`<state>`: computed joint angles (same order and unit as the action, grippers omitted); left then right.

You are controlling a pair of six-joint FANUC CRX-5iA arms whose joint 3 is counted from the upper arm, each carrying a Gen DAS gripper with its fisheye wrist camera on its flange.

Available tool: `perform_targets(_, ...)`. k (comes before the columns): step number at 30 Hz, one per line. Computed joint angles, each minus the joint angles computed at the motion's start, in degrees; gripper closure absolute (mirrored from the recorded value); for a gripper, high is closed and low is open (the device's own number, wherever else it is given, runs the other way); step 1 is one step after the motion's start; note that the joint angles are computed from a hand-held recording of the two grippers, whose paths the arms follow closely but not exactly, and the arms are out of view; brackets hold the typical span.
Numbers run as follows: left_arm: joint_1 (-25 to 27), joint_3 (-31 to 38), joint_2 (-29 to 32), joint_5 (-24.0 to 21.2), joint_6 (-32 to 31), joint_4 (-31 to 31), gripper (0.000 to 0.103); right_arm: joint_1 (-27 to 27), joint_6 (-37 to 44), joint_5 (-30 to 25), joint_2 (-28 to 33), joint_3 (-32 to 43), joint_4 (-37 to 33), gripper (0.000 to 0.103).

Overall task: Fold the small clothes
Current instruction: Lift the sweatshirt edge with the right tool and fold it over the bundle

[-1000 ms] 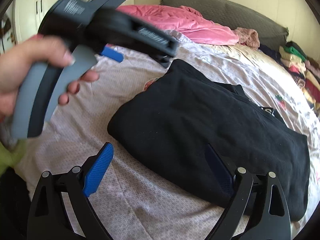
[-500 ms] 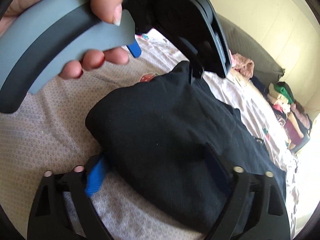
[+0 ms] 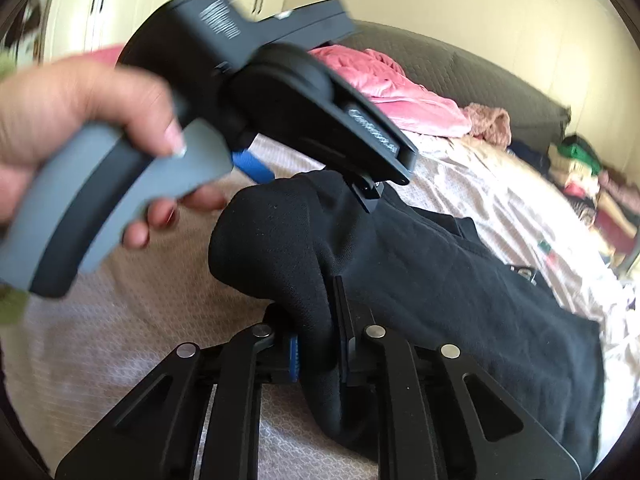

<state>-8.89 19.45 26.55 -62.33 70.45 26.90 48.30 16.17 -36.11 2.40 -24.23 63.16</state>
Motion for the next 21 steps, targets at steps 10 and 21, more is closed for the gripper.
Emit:
perform_targets(10, 0.01, -4.59, 0.36, -0.56, -2.34, 9.6, 0.014, -1.33, -4.94, 5.26, -4.93, -4.24, 2.43, 0.093)
perform_targets(21, -2.8, -6.9, -3.69, 3.8, -1.94, 8.53, 0.082, -3.42, -10.48, 7.99, -8.2, -7.59, 7.08, 0.093)
